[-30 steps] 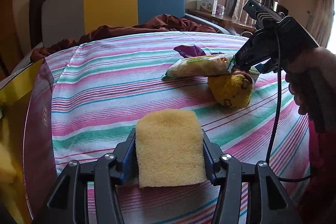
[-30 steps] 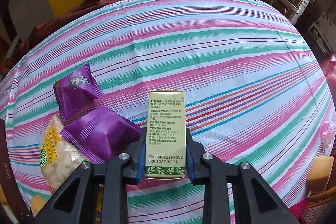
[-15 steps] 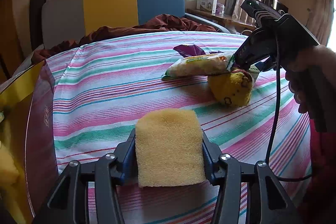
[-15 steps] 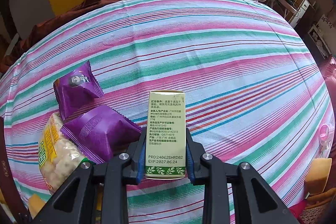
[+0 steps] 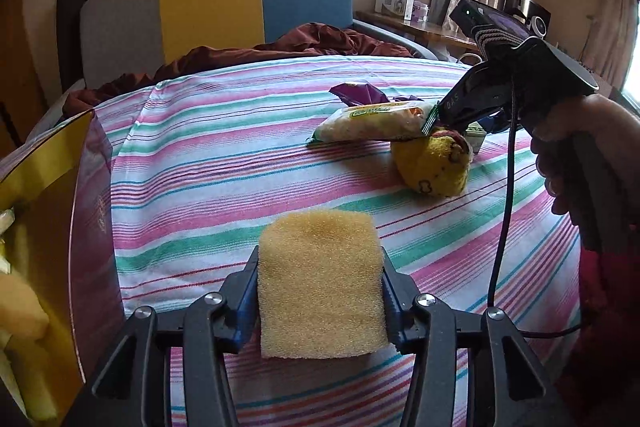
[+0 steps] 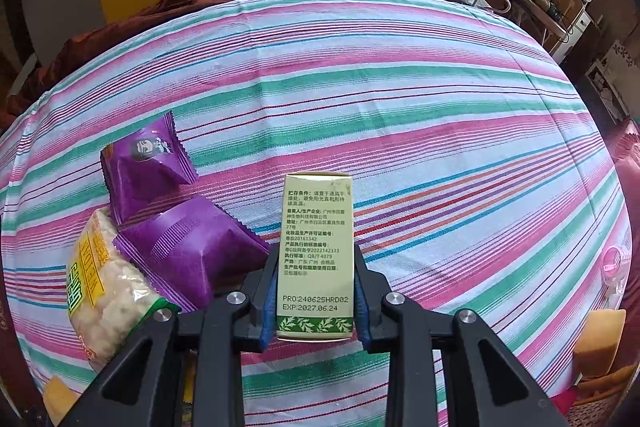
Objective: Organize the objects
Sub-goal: 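Carry the yellow sponge into the gold box and open the left gripper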
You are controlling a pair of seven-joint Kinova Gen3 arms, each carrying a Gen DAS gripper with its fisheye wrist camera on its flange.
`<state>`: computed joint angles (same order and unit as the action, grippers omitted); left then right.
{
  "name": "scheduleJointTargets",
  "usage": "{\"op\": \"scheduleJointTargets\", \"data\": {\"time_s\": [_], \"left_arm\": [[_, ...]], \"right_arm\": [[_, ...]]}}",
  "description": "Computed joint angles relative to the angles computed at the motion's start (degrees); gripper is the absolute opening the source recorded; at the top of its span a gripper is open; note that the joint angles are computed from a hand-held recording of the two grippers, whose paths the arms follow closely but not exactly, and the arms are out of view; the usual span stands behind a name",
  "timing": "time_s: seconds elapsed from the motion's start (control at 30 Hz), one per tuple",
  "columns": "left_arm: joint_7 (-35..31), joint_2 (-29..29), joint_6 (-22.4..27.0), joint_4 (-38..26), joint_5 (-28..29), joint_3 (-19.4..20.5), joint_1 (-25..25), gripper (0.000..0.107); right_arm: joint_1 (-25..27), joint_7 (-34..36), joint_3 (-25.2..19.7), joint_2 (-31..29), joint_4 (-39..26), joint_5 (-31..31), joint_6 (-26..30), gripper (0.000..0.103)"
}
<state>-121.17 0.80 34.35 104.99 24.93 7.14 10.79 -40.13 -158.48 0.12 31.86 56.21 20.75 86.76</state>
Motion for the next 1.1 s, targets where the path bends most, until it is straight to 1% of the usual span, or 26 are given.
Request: {"op": "scheduleJointTargets", "data": {"time_s": [0.1, 0.23, 0.27, 0.33, 0.43, 0.53, 0.6, 0.7, 0.77, 0.8, 0.87, 1.03, 1.1], "left_arm": [[-2.76, -1.8, 2.68, -0.24, 3.08, -1.14, -0.94, 0.051], [-7.51, -4.64, 7.21, -1.42, 8.37, -4.08, -2.45, 0.051], [-8.31, -5.03, 8.51, -1.97, 9.51, -4.9, -2.93, 0.051], [-8.78, -5.73, 10.59, -3.01, 10.51, -6.24, -4.09, 0.051], [-9.04, -5.89, 13.78, -4.56, 11.71, -8.31, -6.37, 0.051], [-8.67, -5.32, 15.08, -6.38, 11.32, -9.76, -9.04, 0.051], [-8.22, -4.1, 17.09, -8.91, 11.25, -10.86, -11.3, 0.052], [-5.85, -1.05, 18.68, -13.75, 9.84, -11.66, -15.01, 0.052], [-3.32, 1.63, 20.11, -17.26, 8.5, -11.55, -17.34, 0.052], [-2.18, 3.67, 21.77, -19.89, 8.15, -11.49, -18.69, 0.052], [0.04, 6.45, 22.84, -23.14, 6.87, -10.9, -20.63, 0.052], [7.65, 14.06, 25.64, -31.51, -0.07, -9.04, -22.36, 0.052], [10.8, 16.16, 25.33, -33.52, -2.82, -8.48, -22.34, 0.052]], "right_arm": [[-0.26, -0.77, -0.25, -2.42, 3.42, 0.23, -0.83, 0.029], [-0.04, -0.66, -0.66, -2.45, 3.29, 0.49, -0.57, 0.029], [0.46, 0.29, -0.64, -2.55, 2.37, 0.5, 0.05, 0.029], [0.28, 0.27, -0.71, -2.58, 2.36, 0.59, 0.49, 0.029], [-0.3, 0.52, -0.63, -1.59, 0.47, 0.85, 1.78, 0.029], [-0.91, 0.98, -0.49, -0.93, -0.88, 1.1, 3.13, 0.029], [-1.0, 1.26, -0.4, -0.77, -0.95, 1.2, 3.28, 0.029], [-0.94, 1.33, -0.3, -0.85, -0.83, 1.1, 3.24, 0.029], [-0.73, 1.67, -0.26, -0.68, -1.21, 1.03, 3.35, 0.029], [-0.74, 1.74, -0.24, -0.64, -1.28, 1.02, 3.4, 0.029], [-0.9, 1.67, -0.19, -0.58, -1.51, 1.0, 3.64, 0.029], [-0.68, 2.03, -0.17, -0.72, -0.57, 1.15, 3.07, 0.029], [-0.5, 2.22, -0.16, -0.73, -0.36, 1.18, 2.89, 0.029]]}}
